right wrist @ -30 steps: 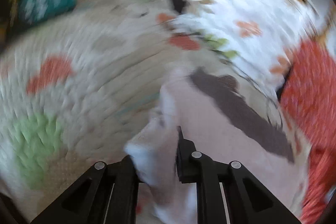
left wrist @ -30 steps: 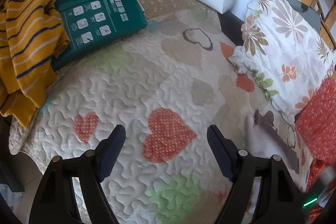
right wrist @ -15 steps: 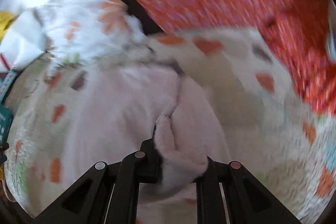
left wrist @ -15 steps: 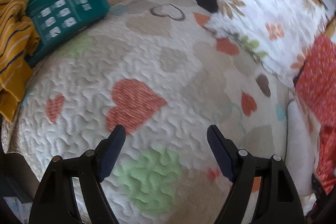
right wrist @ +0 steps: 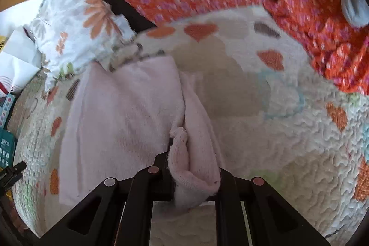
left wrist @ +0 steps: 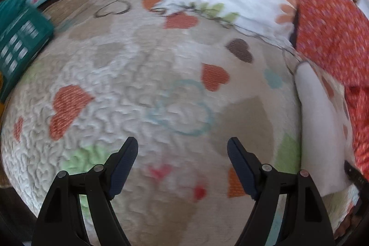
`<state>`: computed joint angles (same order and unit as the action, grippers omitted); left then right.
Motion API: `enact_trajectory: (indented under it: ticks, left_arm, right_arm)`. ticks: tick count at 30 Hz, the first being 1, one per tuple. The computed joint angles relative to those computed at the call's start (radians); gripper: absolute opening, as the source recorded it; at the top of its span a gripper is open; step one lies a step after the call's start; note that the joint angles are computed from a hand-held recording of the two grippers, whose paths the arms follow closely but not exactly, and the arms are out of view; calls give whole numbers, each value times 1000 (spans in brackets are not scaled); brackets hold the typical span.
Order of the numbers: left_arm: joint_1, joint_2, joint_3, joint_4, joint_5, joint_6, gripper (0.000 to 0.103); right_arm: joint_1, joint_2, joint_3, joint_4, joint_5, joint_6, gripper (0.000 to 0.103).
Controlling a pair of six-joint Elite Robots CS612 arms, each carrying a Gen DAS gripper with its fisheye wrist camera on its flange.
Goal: Fold small clothes
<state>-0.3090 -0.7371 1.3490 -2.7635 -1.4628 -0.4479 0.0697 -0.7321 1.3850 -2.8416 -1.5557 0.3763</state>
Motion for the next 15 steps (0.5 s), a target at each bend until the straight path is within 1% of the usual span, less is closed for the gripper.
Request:
enact_trajectory:
  ticks: [1,2,3,4,5,6,7,8,10,11,13,15]
  left_arm:
    - [-5,2,-3,-1,-4,14,79]
    - [-8,3,-6,-1,-6,20,79]
    - [-13,5,-8,-3,-6,30,79]
    - [-15,6,-11,-1,-5,35,79]
    - [-17,9,-15,2,-5,40,79]
    - [-19,12,-20,7,-6,42,79]
    - [-19,15,-25,12,-8,41,79]
    - [-18,19,-33,20,-11,38,79]
    - [-18,24,-43,32,-17,30,79]
    - [-19,26,-46,36,-14,28,79]
    - [-22,28,-49,37,-5,35,79]
    - [-25,26,-47,38,-1,46,79]
  right_arm:
    - [-3,-6,6,4,7,-7,16]
    - [-3,-15,19,-17,-4,-11,21]
    - [0,-23,27,-41,-34,-15,23]
    - [2,-29,33,-71,-56,-18,27]
    - [2,-31,34,-94,-57,-18,37]
    - [-1,-31,29,-114,-45,-15,43]
    - [-4,-26,14,-118,-28,-15,51]
    - [-6,-15,-13,-106,-10,-15,53]
    - [-10,19,-78,-63,24,-11,53]
    - [-9,51,-138,-11,32,-18,53]
    - [-5,107,-241,108,21,-17,53]
    - [-6,150,-318,200,45,-5,52]
